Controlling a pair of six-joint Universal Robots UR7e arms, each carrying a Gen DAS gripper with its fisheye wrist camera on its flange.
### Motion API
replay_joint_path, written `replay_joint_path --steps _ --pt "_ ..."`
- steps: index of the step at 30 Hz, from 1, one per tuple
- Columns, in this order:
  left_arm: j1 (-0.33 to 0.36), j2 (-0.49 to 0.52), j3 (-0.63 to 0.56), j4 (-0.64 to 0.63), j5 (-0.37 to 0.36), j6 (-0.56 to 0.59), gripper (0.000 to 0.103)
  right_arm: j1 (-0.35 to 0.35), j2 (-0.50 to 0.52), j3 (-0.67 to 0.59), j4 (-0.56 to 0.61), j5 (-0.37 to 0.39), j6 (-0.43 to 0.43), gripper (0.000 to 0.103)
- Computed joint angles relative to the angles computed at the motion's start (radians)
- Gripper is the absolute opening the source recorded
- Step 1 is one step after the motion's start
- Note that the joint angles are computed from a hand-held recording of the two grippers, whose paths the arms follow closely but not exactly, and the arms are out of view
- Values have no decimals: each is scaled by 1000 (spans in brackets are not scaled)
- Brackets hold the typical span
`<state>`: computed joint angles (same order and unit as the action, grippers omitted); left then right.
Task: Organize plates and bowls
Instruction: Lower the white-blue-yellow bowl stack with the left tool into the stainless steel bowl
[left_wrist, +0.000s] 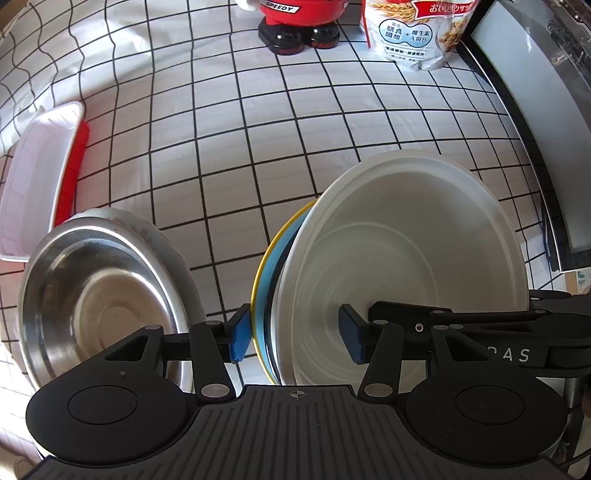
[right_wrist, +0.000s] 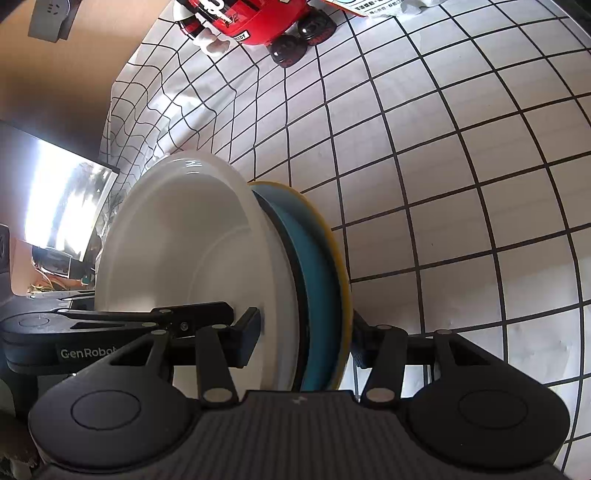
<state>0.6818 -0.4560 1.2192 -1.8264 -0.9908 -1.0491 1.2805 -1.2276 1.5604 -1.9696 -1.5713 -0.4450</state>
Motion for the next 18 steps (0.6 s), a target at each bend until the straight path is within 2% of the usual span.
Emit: replay_joint_path --steps 7,18 --pt "-5 1 4 8 17 0 51 4 -1 4 -6 -8 -1 51" --pt "-2 -26 39 -19 -20 -35 51 30 -2 6 -17 -43 -16 51"
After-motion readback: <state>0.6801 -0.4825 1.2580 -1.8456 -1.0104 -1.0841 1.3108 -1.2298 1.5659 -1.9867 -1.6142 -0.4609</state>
